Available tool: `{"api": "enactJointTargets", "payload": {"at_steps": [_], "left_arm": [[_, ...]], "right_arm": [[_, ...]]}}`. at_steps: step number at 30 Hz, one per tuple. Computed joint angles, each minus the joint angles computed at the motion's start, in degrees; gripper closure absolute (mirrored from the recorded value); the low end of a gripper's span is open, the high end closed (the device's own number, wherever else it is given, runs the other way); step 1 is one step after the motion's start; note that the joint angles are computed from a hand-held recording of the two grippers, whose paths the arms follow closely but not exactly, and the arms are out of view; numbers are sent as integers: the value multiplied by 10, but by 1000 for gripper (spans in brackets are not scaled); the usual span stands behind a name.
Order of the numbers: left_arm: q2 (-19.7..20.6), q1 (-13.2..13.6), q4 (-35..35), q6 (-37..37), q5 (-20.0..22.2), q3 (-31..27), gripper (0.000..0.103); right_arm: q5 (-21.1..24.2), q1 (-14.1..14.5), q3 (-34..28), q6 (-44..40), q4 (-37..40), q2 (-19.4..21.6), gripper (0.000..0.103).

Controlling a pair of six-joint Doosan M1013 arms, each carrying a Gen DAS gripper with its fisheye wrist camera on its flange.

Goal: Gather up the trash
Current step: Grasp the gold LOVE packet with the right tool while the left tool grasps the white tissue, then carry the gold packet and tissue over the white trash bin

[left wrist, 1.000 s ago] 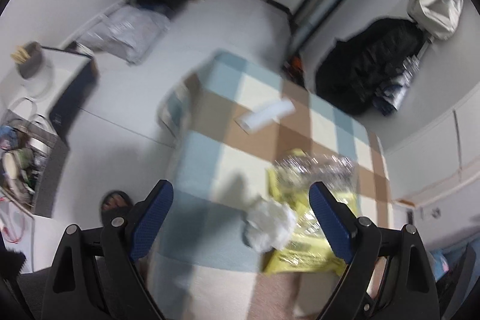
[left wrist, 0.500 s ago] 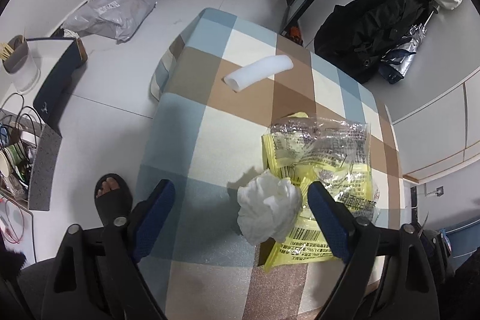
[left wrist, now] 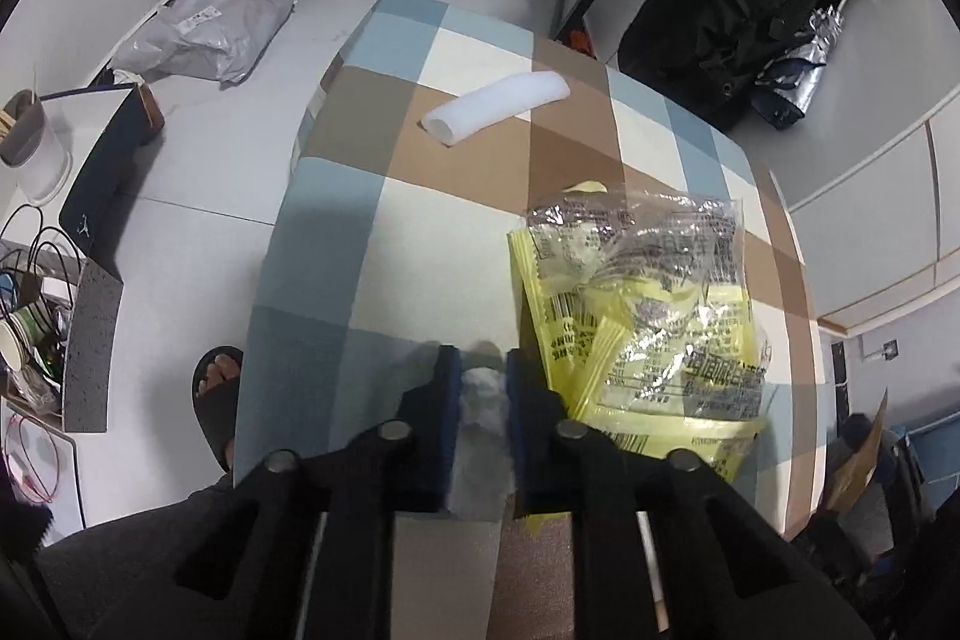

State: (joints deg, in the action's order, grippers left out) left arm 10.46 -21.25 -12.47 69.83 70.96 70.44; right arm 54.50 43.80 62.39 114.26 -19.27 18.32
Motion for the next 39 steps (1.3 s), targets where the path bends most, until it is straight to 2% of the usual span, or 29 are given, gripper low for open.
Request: {"api": "enactJointTargets", "payload": {"at_steps": [13,24,31,39], "left_arm": [[-17,2,8,-20,-18,5,97],[-21,-17,-5,-6,-62,-41,97],[10,-48,-38,31,-74,-114,97],[81,-98,-92,93,-49,-228,97]], "right_arm": [[-13,-7,6,32,8,-10,40],[-40,-25,12,68,7,-38,40],[-43,-48,26,105,-33,-72,40],[-40,-83,67,193,-94,-124,40]]}}
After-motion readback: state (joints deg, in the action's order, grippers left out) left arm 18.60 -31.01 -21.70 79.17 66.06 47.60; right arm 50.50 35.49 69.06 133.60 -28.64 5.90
